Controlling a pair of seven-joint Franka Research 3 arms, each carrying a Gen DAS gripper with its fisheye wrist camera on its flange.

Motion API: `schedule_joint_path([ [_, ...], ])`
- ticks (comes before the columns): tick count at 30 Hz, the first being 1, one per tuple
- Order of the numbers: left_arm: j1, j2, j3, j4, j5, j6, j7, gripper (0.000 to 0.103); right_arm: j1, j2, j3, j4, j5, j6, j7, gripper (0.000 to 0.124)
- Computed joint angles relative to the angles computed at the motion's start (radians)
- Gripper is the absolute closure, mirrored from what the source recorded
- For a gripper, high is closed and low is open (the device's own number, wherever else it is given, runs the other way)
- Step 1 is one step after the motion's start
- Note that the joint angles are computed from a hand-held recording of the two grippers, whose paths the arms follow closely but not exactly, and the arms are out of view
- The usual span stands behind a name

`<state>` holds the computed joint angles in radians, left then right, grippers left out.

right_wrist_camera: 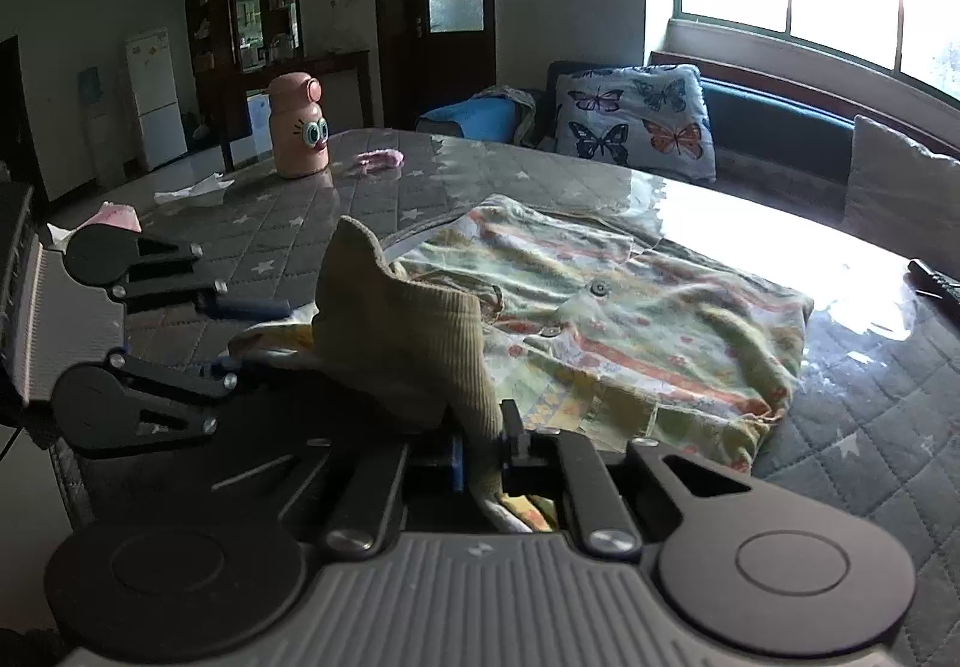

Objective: Fold clothes

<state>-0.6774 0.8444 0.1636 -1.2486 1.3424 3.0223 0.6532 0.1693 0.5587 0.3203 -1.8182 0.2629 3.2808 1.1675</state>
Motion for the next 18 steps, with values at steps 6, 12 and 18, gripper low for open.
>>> schedule_joint_path([
  [6,-0.045,-0.062,0.066,-0.055,0.198,0.047,-0.243,0.095,-0.026,-0.033,0.033,-0.06,-0.029,0.064,0.009,0.116],
  [12,-0.047,-0.255,0.013,-0.283,0.303,0.061,-0.288,0.095,-0.259,-0.141,0.264,-0.237,-0.175,0.118,0.085,0.116],
  [18,0.055,-0.423,-0.14,-0.51,0.062,0.077,-0.04,0.095,-0.568,-0.227,0.558,-0.388,-0.373,0.089,0.233,0.116],
])
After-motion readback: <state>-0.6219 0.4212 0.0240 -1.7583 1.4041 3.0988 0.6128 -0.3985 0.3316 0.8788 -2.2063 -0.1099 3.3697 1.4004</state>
